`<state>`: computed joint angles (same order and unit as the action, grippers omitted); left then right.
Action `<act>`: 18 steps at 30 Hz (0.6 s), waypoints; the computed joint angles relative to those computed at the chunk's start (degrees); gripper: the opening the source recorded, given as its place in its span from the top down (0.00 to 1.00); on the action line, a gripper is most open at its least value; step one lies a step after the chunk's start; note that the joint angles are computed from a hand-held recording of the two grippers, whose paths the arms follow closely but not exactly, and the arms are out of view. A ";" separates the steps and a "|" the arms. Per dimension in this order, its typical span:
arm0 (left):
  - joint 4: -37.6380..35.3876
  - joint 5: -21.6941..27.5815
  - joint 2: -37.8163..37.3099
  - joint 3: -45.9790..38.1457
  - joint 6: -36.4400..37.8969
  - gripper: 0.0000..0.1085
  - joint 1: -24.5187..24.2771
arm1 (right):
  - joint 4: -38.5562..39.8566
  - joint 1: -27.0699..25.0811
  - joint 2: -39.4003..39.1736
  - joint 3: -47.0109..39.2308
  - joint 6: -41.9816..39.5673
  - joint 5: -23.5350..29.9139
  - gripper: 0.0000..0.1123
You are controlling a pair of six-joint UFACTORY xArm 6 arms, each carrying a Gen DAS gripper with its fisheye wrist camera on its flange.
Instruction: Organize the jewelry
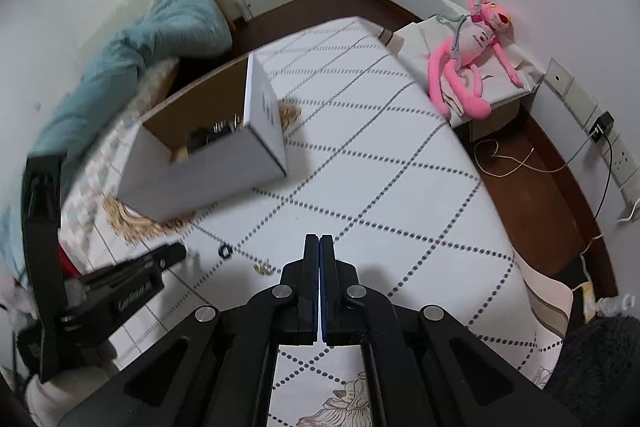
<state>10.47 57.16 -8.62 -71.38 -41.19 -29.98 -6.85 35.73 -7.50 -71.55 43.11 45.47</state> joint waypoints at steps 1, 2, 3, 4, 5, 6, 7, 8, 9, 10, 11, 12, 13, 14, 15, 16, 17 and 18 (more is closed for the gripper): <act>-0.41 -0.16 -0.58 0.29 0.08 0.92 0.19 | 1.23 -0.32 0.63 -0.86 -1.48 1.06 1.00; -0.81 -0.33 -1.28 0.73 0.08 0.92 0.40 | 3.05 -0.71 1.33 -1.56 -2.90 1.88 1.00; -1.02 -0.35 -1.97 1.13 -0.03 0.92 0.63 | 4.28 -0.96 2.02 -2.15 -3.79 2.68 1.00; -1.19 -0.26 -2.40 1.32 -0.05 0.92 0.85 | 4.86 -1.06 2.90 -2.99 -4.62 3.88 1.00; -1.47 -0.30 -2.89 1.66 0.07 0.92 1.10 | 4.23 -0.89 3.79 -3.82 -4.86 5.19 0.99; -1.38 -0.19 -3.38 1.97 -0.15 0.92 1.35 | 3.57 -0.75 3.94 -3.63 -5.04 5.28 0.97; -1.16 -0.06 -3.72 2.22 -0.57 0.92 1.39 | 3.14 -0.49 4.21 -3.44 -5.21 5.03 0.95; -1.12 0.06 -4.01 2.46 -0.71 0.92 1.61 | 3.19 -0.27 4.59 -3.36 -5.57 4.97 0.91; -1.07 0.15 -4.31 2.77 -0.92 0.92 1.83 | 2.97 -0.07 4.89 -3.35 -5.77 5.22 0.86; -0.98 0.28 -4.57 2.99 -1.15 0.92 1.87 | 2.30 0.34 5.48 -3.68 -5.91 5.67 0.82; -0.98 0.41 -4.81 3.25 -1.29 0.92 1.97 | 1.78 0.61 5.76 -3.80 -6.03 5.87 0.74; -0.98 0.54 -4.96 3.47 -1.36 0.92 2.03 | 0.67 1.09 6.21 -4.11 -5.86 6.27 0.68; -1.01 0.59 -5.19 3.82 -1.44 0.92 2.09 | -0.33 1.54 6.67 -4.43 -5.78 6.73 0.67; -1.05 0.66 -5.37 4.12 -1.52 0.92 2.10 | -1.08 1.82 7.26 -5.01 -5.76 7.67 0.67; -1.04 0.84 -5.43 4.26 -1.59 0.92 2.02 | -3.11 2.37 7.49 -5.24 -5.06 7.96 0.67; -1.08 0.93 -5.43 4.34 -1.61 0.92 2.00 | -4.68 2.90 8.04 -6.07 -4.74 9.20 0.67; -1.34 1.23 -5.43 4.36 -1.63 0.92 2.00 | -6.02 3.37 8.36 -6.50 -4.52 9.85 0.67; -1.42 1.28 -5.45 4.46 -1.67 0.92 1.97 | -7.31 3.74 8.43 -6.56 -4.05 10.12 0.70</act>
